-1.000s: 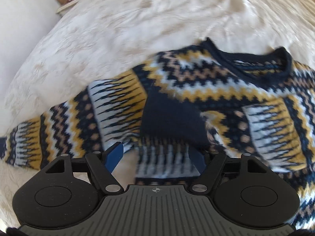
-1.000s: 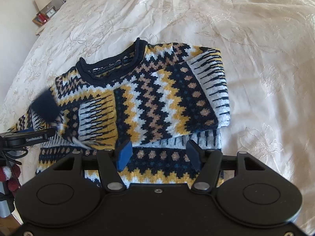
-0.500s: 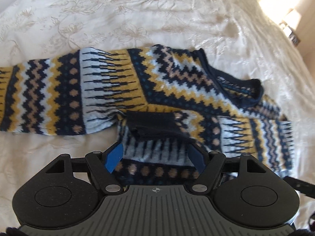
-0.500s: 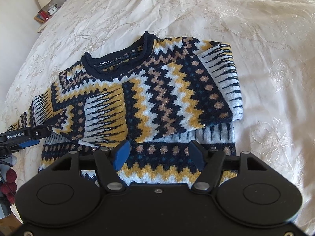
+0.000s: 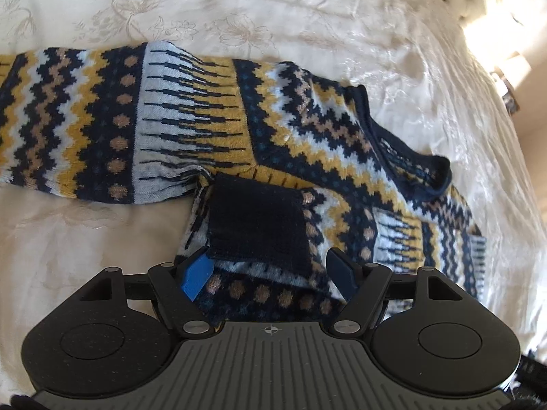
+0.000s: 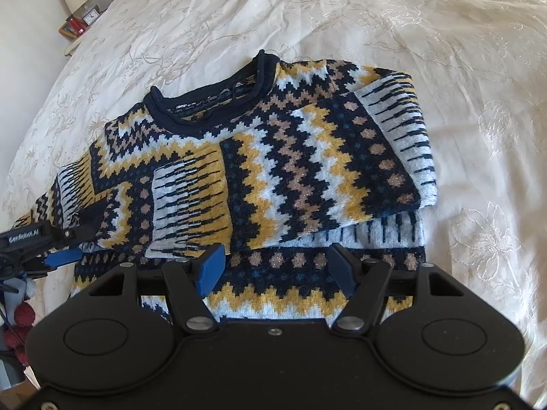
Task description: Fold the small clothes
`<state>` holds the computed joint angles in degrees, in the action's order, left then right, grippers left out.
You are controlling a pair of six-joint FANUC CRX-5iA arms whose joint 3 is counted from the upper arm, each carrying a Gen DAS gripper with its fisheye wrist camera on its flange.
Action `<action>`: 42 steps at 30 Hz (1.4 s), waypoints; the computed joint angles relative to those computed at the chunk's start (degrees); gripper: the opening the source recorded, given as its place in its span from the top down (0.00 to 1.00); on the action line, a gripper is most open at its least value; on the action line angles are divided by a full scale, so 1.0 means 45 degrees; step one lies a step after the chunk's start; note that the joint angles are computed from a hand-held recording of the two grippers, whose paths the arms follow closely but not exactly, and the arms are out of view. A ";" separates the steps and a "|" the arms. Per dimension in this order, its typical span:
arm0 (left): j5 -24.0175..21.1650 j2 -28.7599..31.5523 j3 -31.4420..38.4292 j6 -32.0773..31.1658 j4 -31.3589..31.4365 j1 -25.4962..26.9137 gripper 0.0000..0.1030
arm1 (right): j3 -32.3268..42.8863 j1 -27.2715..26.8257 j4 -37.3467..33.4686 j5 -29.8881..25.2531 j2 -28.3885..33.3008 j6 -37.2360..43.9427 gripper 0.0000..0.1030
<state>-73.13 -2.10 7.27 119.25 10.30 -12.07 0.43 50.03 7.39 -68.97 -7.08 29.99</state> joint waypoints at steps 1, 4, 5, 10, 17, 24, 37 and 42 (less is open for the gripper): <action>0.0070 0.0047 -0.0010 0.0108 0.0077 0.0042 0.32 | 0.0011 0.0010 0.0003 -0.0015 0.0012 0.0013 0.32; 0.0590 -0.0019 -0.0360 0.0395 0.0519 0.0233 0.32 | 0.0038 0.0008 0.0017 -0.0087 0.0041 0.0023 0.32; 0.0903 -0.0155 -0.0580 0.0559 0.0620 0.0273 0.33 | 0.0026 -0.0004 0.0023 -0.0093 0.0033 0.0026 0.32; 0.1441 -0.0229 -0.0574 0.0344 0.0424 0.0129 0.94 | -0.0029 -0.0098 -0.0003 -0.0167 0.0007 0.0059 0.32; 0.0713 0.0340 0.1506 -0.1493 -0.2257 -0.0931 0.93 | -0.0192 -0.0193 0.0177 -0.0184 -0.0069 0.0010 0.32; -0.1106 0.0834 0.1513 -0.0891 -0.2005 -0.0836 0.79 | -0.0102 -0.0331 0.0463 -0.0005 0.0112 0.0398 0.32; -0.0623 0.0462 0.0498 -0.1609 -0.1298 -0.0719 0.27 | 0.0375 -0.1221 -0.0360 -0.0364 0.1270 0.2213 0.17; -0.0915 0.0859 0.0993 -0.1637 -0.2259 -0.1422 0.18 | 0.0307 -0.1216 -0.0668 -0.0201 0.1428 0.2717 0.04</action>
